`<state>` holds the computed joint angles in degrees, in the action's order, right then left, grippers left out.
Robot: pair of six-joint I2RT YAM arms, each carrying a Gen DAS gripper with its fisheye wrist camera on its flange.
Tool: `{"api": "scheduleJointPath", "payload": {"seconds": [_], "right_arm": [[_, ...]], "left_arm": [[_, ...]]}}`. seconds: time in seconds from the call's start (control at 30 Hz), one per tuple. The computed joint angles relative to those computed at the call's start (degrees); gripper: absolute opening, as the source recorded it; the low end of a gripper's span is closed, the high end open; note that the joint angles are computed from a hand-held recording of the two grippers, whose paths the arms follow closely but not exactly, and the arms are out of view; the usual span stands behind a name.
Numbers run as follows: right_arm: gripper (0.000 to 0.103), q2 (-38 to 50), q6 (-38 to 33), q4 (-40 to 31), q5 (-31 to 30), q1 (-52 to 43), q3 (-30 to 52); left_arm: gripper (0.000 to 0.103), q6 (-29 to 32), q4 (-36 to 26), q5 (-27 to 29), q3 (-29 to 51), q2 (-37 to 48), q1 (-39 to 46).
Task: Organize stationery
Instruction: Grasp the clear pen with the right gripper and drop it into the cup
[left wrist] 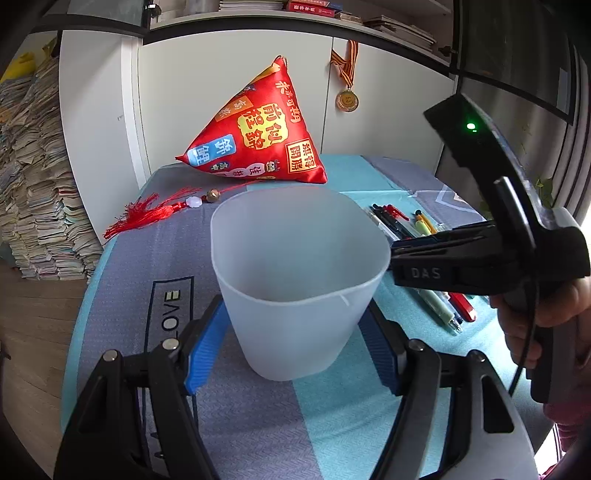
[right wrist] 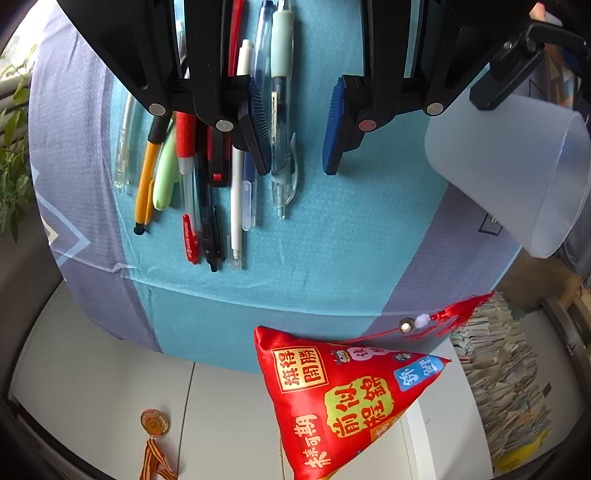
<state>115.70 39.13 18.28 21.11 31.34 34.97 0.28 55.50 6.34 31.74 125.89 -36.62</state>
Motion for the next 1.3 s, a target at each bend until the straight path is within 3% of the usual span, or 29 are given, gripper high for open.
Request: {"api": "scheduleJointPath", "payload": {"seconds": [0.23, 0.3, 0.4, 0.57, 0.8, 1.03, 1.3], "right_arm": [[0.029, 2.40, -1.68, -2.08, 0.16, -1.76, 3.69], [0.016, 2.63, -2.55, -2.65, 0.43, -2.01, 4.38], [0.016, 1.74, -2.57, -2.84, -1.41, -2.82, 4.21], [0.016, -8.87, -0.17, 0.10, 1.85, 1.02, -3.25], [0.016, -25.99, 3.52, -6.52, 11.80, 10.29, -8.36], [0.015, -36.03, 3.21, -13.54, 20.30, 17.74, -5.94], [0.015, -40.70, -3.42, -12.73, 19.49, 20.03, -2.13]], "left_arm": [[0.070, -0.32, -0.96, 1.06, 0.39, -0.19, 0.70], [0.070, -0.44, -1.04, 1.30, 0.52, -0.14, 0.84], [0.071, -0.45, -1.82, 2.03, 0.80, -0.27, 1.19], [0.071, -0.34, -3.72, 2.02, 1.39, -0.48, 1.20], [0.071, -0.15, -3.78, 2.09, 1.44, -0.40, 1.33], [0.071, 0.00, -3.84, 1.96, 1.48, -0.43, 1.27], [0.071, 0.29, -3.69, 1.72, 1.33, -0.40, 1.23]]}}
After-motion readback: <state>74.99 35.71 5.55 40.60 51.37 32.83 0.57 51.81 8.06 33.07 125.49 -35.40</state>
